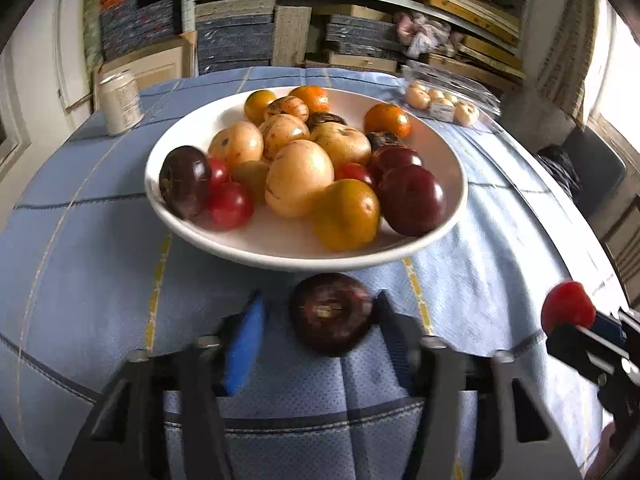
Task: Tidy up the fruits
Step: 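Carry both fruits over the white plate and open both grippers to drop them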
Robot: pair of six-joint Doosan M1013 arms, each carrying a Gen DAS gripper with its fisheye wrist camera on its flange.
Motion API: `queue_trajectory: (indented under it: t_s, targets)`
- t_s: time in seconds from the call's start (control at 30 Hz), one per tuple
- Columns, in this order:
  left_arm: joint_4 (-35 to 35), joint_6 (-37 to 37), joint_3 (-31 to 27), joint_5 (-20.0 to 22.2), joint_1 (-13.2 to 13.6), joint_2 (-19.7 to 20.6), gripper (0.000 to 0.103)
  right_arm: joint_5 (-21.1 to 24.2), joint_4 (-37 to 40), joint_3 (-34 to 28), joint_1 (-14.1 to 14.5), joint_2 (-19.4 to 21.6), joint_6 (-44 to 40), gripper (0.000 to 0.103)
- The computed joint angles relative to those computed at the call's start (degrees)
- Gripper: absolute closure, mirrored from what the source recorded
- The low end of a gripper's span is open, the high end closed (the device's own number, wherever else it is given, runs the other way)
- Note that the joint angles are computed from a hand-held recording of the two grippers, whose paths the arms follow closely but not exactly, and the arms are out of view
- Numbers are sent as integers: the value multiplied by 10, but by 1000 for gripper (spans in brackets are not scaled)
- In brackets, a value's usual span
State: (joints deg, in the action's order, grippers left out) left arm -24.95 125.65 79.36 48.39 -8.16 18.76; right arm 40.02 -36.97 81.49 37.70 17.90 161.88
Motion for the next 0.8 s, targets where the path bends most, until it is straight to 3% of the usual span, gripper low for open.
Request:
queue_trajectory:
  t_s: [0.17, 0.3, 0.4, 0.63, 0.8]
  targets:
    - [-17, 31, 17, -4, 7, -13, 60, -5, -8, 3, -1, -2, 11, 75]
    - [-45, 76, 44, -51, 19, -43, 60, -7, -40, 9, 2, -6, 41, 75]
    - [-58, 76, 23, -63, 30, -46, 60, -17, -73, 7, 0, -9, 72, 75]
    - [-40, -37, -101, -31, 41, 16, 60, 43, -99, -100, -13, 31, -16, 75]
    - [-43, -78, -131, -17, 36, 53, 60, 47, -54, -166, -29, 85, -83, 75]
